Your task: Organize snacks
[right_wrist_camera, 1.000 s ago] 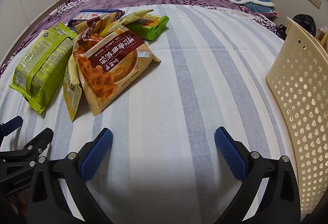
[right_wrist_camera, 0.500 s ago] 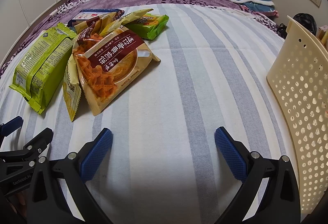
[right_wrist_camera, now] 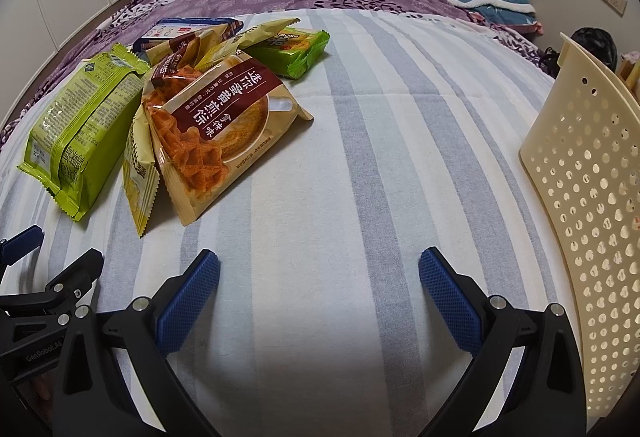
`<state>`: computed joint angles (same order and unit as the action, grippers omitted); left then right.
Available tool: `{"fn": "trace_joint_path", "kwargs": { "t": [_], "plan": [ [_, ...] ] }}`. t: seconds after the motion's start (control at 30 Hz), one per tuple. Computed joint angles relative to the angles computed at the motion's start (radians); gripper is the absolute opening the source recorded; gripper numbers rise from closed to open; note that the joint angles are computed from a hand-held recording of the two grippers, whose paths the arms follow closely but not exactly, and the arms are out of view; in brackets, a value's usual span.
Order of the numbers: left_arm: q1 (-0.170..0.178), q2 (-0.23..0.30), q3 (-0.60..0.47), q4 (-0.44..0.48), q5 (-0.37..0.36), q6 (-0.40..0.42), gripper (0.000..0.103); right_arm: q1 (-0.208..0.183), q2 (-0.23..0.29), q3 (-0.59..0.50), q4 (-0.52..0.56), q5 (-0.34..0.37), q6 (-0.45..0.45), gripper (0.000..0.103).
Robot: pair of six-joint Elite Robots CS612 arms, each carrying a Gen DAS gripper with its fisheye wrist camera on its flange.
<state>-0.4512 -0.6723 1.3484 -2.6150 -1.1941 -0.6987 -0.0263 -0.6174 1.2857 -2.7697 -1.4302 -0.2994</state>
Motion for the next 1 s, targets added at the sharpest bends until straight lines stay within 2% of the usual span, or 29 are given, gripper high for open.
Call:
{"fn": "trace_joint_path", "kwargs": {
  "t": [0.2, 0.47, 0.63, 0.7, 1.0],
  "plan": [
    [0.001, -0.002, 0.003, -0.003, 0.000, 0.002, 0.101, -0.001, -0.001, 0.003, -0.005, 0.000, -0.001, 0.098],
    [0.002, -0.006, 0.011, -0.013, 0.000, -0.001, 0.101, -0.010, -0.011, 0.015, -0.007, 0.038, -0.011, 0.098],
    [0.006, -0.027, 0.055, -0.084, -0.017, -0.035, 0.101, -0.034, -0.023, 0.036, -0.019, 0.153, 0.022, 0.098],
    [0.006, -0.036, 0.070, -0.106, -0.014, -0.043, 0.100, -0.038, -0.025, 0.041, -0.032, 0.173, 0.022, 0.098],
    [0.006, -0.067, 0.079, -0.175, 0.085, -0.009, 0.101, -0.052, -0.037, 0.042, -0.140, 0.272, 0.041, 0.098]
  ]
}}
